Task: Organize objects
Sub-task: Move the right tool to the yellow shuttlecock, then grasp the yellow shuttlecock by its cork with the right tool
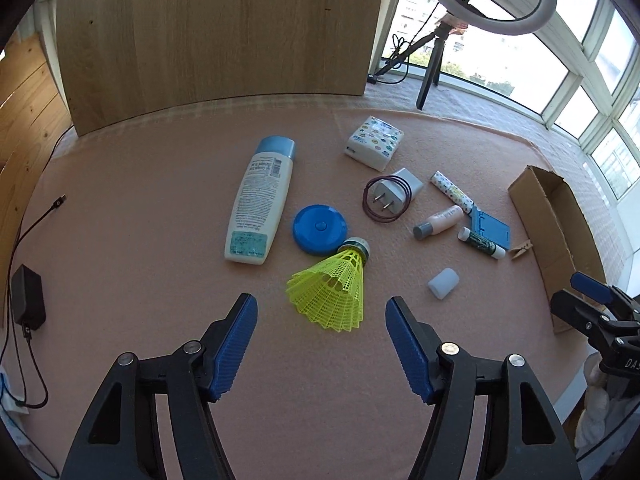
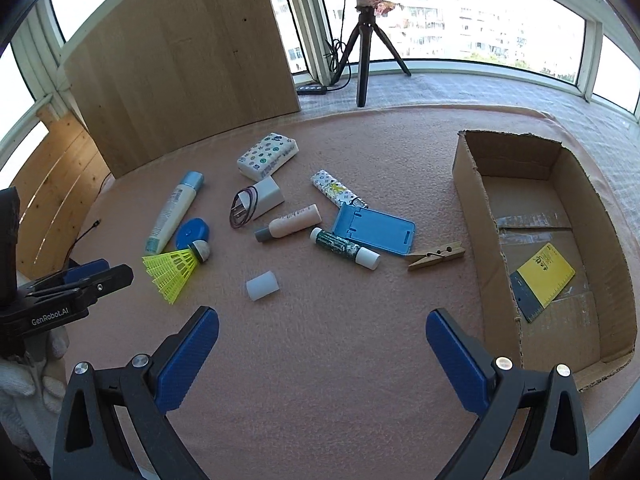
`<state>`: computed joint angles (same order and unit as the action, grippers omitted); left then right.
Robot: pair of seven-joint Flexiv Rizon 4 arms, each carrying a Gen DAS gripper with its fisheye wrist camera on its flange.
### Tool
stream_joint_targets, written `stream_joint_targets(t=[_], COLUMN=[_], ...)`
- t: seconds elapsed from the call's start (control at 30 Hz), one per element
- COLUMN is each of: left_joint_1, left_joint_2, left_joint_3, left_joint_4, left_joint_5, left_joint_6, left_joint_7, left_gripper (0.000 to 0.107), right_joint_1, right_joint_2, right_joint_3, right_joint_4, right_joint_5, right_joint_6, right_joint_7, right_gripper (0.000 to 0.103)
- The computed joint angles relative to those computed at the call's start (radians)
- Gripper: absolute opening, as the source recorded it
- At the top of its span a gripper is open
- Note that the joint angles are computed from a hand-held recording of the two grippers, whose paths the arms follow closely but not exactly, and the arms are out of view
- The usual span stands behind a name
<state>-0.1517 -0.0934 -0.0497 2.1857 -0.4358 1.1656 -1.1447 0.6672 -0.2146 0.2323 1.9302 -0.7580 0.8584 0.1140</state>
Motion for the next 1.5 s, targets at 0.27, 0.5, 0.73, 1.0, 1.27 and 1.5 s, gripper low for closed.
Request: stream_joint_targets(t=[0.27,0.5,0.73,1.0,1.27,1.5], left_joint_1=[0.034,0.05,0.059,0.057,0.05,0.03], left_joint_2=[-0.051,-0.11,-0.151,-0.17,-0.171,-0.172], left_joint_3=[-0.003,-0.036,-0.062,-0.084,-0.096,-0.092], left_joint_4=[0.013,-0.009,-0.028,-0.036,-0.033,-0.027], left_joint_5=[-0.066,-0.132,-0.168,-0.221,-0.28,-0.281], left_joint_6=[-0.001,0.006,0.012,0.009,-0.01,0.002], left_joint_7=[0.074,0.135,0.174,0.223,0.264,0.263], left_gripper=[0.053,0.051,0.043,0.027,0.016,0.009], right_joint_1=[-0.006,-0.014,-0.029,-0.017,-0.024,-0.024], right_joint_2=[-0.152,-0.286,-0.398,-0.445,-0.451,-0.458], right_joint_3=[-0.031,-0.022,0.011,0.004,0.008,0.015], right_joint_4=[-0.156,-0.313,-0.454,-0.524,-0.533,-0.547], right_joint_5=[0.108,0.314,0.518,0.622,0.67,0.69], right_joint_6=[0.092,0.151,0.155,0.152,0.172,0.16], right_joint_7=[-0.143,-0.315,-0.44,-0.497,-0.506,-0.53], right_gripper=[0.102,0.094,0.082,0.071,0.058,0.041])
